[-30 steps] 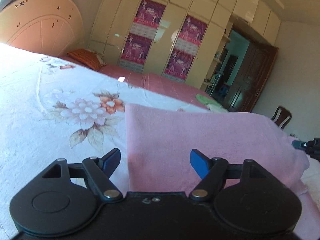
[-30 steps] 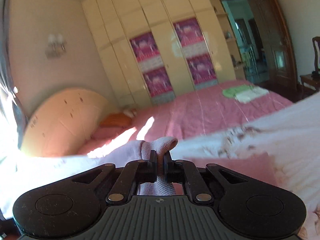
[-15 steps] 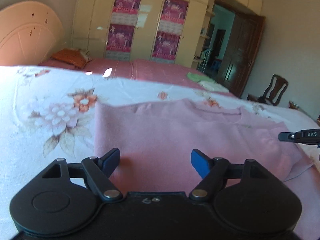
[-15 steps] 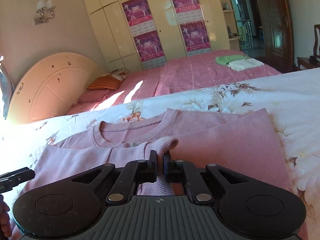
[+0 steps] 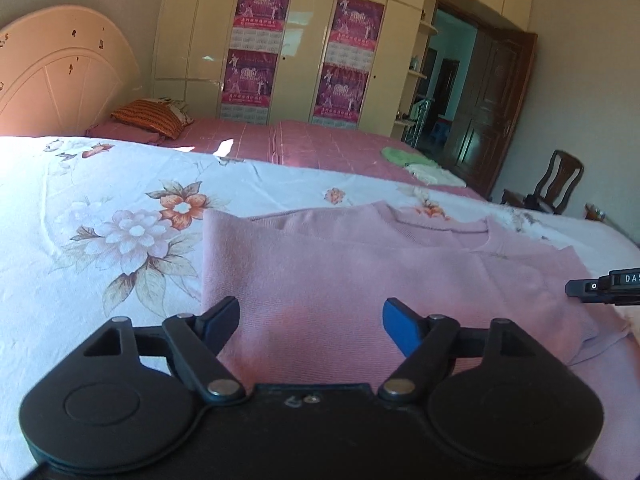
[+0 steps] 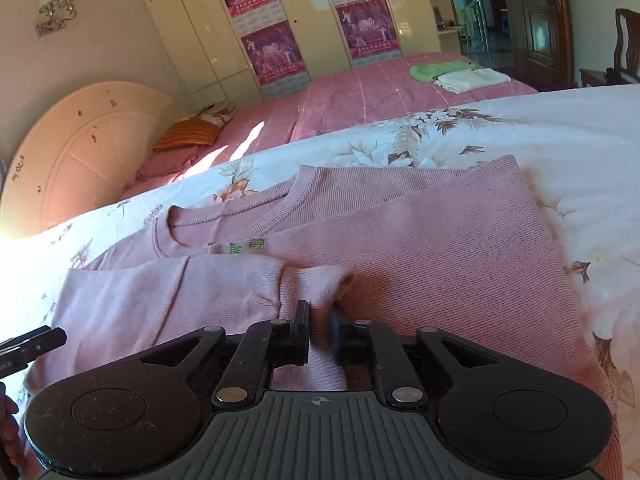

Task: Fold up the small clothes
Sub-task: 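Open the left tool while the right tool regrasps the sleeve cuff, then open the right tool and release the sleeve cuff onto the sweater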

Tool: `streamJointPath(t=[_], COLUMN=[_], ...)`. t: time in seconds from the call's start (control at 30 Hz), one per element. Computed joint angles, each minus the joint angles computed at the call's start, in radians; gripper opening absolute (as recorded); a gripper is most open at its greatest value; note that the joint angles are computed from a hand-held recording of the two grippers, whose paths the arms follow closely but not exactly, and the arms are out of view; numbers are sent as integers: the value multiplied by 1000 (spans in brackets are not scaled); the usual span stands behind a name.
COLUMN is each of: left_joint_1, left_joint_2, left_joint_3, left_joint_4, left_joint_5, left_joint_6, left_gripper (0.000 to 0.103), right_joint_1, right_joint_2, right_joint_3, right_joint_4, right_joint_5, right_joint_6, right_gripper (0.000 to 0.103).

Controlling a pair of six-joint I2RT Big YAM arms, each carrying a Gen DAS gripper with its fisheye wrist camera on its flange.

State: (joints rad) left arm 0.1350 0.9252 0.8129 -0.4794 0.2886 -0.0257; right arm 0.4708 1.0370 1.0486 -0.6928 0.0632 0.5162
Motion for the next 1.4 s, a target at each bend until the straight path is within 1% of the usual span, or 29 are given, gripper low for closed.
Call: streamJointPath(t=[0.03, 0.1, 0.13, 0.17, 0.2, 0.23, 0.27, 0.3, 0.37, 0.47, 0.53, 0.57, 0.6, 0.63, 0.67, 0.7, 0.73, 0.8, 0.83, 0.9, 0.97, 1.1, 1.17, 1.23, 1.27, 1.3, 1.33, 1.37, 1.4], left_joint_1=[4, 10, 4, -9, -19, -21, -26, -33, -47, -80, -113, -123, -131, -143, -161, -170, -173, -190, -197, -203, -210, -219, -235, -246, -258, -274, -287, -294, -292], left_joint_2=[-31, -70, -70, -60, -44, -36, -36, -31, -36, -55, -63, -76, -88, -89, -80, -62, -61, -63, -60, -58, -57, -54, -54, -48, -42, -56, -90, -130, -173], left_joint_3=[-15, -36, -38, -38, -38, -46, -47, -37, -33, -46, -33, -32, -35, -34, -28, -23, -39, -45, -41, -41, -43, -38, -34, -17, 11, 24, 18, 6, -5], left_joint_4=[0, -17, -35, -55, -74, -66, -59, -72, -88, -99, -125, -125, -119, -123, -142, -166, -149, -137, -142, -144, -140, -150, -160, -190, -240, -269, -276, -283, -302], left_joint_5=[2, 16, 9, -22, -47, -53, -63, -79, -108, -168, -229, -239, -240, -255, -287, -305, -311, -343, -356, -366, -379, -396, -418, -440, -467, -496, -515, -516, -505], left_joint_6=[-11, -22, -16, -3, 7, 14, 17, 19, 31, 62, 44, 29, 24, 21, 14, 3, -9, -6, -5, -14, -13, -14, -19, -24, -39, -49, -47, -41, -37], left_gripper=[78, 80, 80, 80, 80, 80, 80, 80, 80, 80, 80, 80, 82, 84, 84, 84, 85, 86, 86, 86, 87, 88, 89, 89, 88, 87, 92, 95, 96], right_joint_1=[5, 10, 10, 13, 26, 36, 45, 50, 49, 79, 111, 123, 129, 128, 125, 115, 108, 99, 96, 94, 94, 74, 76, 82, 82, 79, 75, 75, 81], right_joint_2=[-34, -68, -78, -79, -68, -61, -59, -59, -63, -74, -73, -85, -102, -115, -113, -85, -60, -82, -86, -85, -90, -106, -106, -98, -93, -87, -93, -122, -167], right_joint_3=[-22, -36, -47, -53, -53, -60, -64, -66, -61, -65, -49, -51, -63, -76, -81, -67, -65, -113, -113, -103, -111, -128, -128, -119, -108, -85, -61, -64, -83], right_joint_4=[23, 2, -3, -11, -25, -24, -22, -20, -39, -62, -80, -63, -28, 12, 23, -6, -28, 32, 29, 12, 22, 37, 35, 26, 11, -28, -70, -74, -58], right_joint_5=[1, -22, -52, -66, -58, -54, -43, -31, -17, 45, 109, 135, 138, 119, 102, 80, 57, 48, 43, 39, 36, -10, -10, 2, 1, -6, -15, -9, 17], right_joint_6=[-3, 29, 45, 48, 48, 40, 21, 9, 22, -59, -72, -62, -54, -46, -41, -42, -44, -47, -47, -59, -82, -107, -129, -148, -150, -138, -125, -119, -113], right_gripper=[52, 52, 51, 51, 45, 23, 9, 6, 5, 4, 5, 5, 5, 5, 5, 5, 5, 5, 5, 5, 5, 5, 5, 5, 5, 5, 11, 28, 86])
